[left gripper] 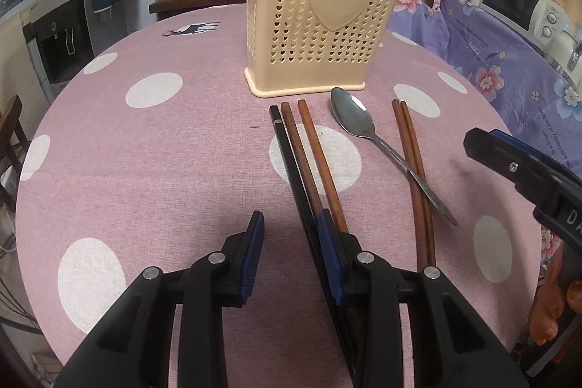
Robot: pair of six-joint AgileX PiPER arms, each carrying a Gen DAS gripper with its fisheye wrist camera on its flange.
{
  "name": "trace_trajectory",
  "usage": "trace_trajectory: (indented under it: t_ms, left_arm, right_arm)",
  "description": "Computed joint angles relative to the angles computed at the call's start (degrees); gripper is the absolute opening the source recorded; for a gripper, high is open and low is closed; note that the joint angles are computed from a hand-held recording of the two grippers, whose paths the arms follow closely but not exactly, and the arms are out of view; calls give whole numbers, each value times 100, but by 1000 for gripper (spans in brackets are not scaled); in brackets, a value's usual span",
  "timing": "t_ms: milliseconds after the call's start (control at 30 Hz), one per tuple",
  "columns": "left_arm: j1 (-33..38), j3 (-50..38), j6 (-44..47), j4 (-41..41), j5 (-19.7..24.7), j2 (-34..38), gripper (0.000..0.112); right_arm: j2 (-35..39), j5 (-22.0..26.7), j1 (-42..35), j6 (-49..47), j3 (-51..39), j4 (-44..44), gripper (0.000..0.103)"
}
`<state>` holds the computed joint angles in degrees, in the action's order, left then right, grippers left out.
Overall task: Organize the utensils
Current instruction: 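Grasp the silver spoon handle with the right tool while the left tool approaches the black chopstick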
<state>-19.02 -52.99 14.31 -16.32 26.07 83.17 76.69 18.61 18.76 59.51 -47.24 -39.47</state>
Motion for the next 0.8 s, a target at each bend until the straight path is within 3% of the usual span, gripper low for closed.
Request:
trace_trajectory:
  t_ms: [67,300,467,600,700,800]
  left_arm:
    - [-69,9,-248,315,-59,1,32]
    - [358,-66,132,-8,145,-19,32]
    - [666,-204,702,-719,300,-40,32]
    - [718,-362,718,-820,330,58,32]
    - [787,-396,778,-913,356,70,32]
    - [860,-375,858,-1002,374,50,32]
  right_arm:
    - [11,5,4,26,10,-24,59]
    - [96,91,-62,-361,-99,275,59]
    - [390,89,-79,-1310,-446,1028,59]
    - [993,376,-5,-2228,-1063,1540,59]
    - [1494,608,-85,-3414,-1609,2449,59]
    - [1965,862,-126,-3726,-2135,2678,59]
